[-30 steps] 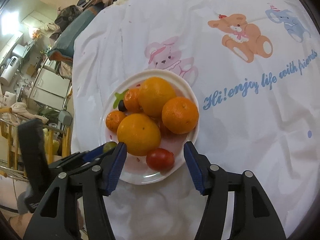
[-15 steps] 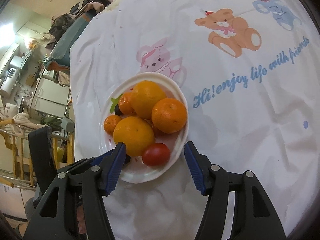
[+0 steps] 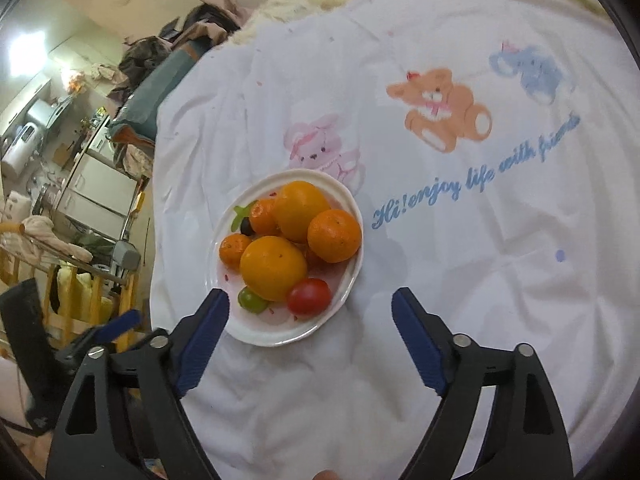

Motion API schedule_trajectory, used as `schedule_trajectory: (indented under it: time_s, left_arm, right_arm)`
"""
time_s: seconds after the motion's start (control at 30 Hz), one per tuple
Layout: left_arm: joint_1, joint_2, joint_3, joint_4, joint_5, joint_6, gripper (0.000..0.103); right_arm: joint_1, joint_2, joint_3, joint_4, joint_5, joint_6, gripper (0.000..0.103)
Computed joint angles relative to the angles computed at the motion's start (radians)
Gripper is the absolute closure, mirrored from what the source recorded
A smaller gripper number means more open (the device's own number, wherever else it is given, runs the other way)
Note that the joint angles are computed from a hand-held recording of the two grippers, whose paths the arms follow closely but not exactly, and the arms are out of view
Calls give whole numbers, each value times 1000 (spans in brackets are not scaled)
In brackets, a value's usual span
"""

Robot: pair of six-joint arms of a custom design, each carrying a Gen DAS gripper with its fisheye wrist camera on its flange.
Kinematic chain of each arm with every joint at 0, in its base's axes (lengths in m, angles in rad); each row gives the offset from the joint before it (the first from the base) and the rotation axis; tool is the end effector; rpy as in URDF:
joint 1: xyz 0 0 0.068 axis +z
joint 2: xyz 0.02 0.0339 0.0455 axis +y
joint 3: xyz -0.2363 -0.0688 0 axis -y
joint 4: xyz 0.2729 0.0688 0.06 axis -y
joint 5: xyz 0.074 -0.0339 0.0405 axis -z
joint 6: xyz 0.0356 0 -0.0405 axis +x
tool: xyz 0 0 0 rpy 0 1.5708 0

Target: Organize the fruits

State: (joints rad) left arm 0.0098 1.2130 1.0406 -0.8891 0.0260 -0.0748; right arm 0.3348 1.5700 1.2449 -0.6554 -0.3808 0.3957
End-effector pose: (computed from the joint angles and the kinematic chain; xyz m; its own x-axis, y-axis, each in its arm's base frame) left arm 0.2698 0.0017 0.2515 -0.8708 -0.0832 -0.4845 -0.0624 0.9963 -0.0591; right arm 0.3330 0.1299 0.2306 -0.9169 0.0599 -0.3946 -0.1593 0.8516 0.4995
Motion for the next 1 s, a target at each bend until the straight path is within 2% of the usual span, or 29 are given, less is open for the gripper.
schedule_trajectory:
  time_s: [0.13,0.17,0.27,0.37,0.47,0.57,0.7,0.87,1.0]
  left_arm:
    - [71,-145,-56,-33,57,-20,20]
    - [78,-172,-67,-34,57,-23,17]
    - [70,-270,-110,-21,17,-40,8]
    - [68,-337,-129,-24,19,-40,7]
    - [43,-403,-149,-26,-12,-42,1]
    - [6,-461,-178,-30,-62,-54,1]
    - [-16,-509,-211,-16,-68,-82,1]
    - [-89,-530,-241,11,-152,-79,1]
    - [-129,-540,-247,13,-184,-83,1]
  right_arm:
    - [44,-135,-96,23,80,3,7]
    - [58,-174,-124,33,101,5,6]
    - [110,-283,-188,43,181,8,5]
    - [169,-368,-235,42,261,17,5]
    - [220,-430,-274,45,342,34,4]
    - [274,-467,-301,60,440,25,1]
    - [351,-500,-341,118,580,-4,0]
    - [372,-473,-335,148,591,-22,0]
    - [362,-462,-333,147,582,-10,0]
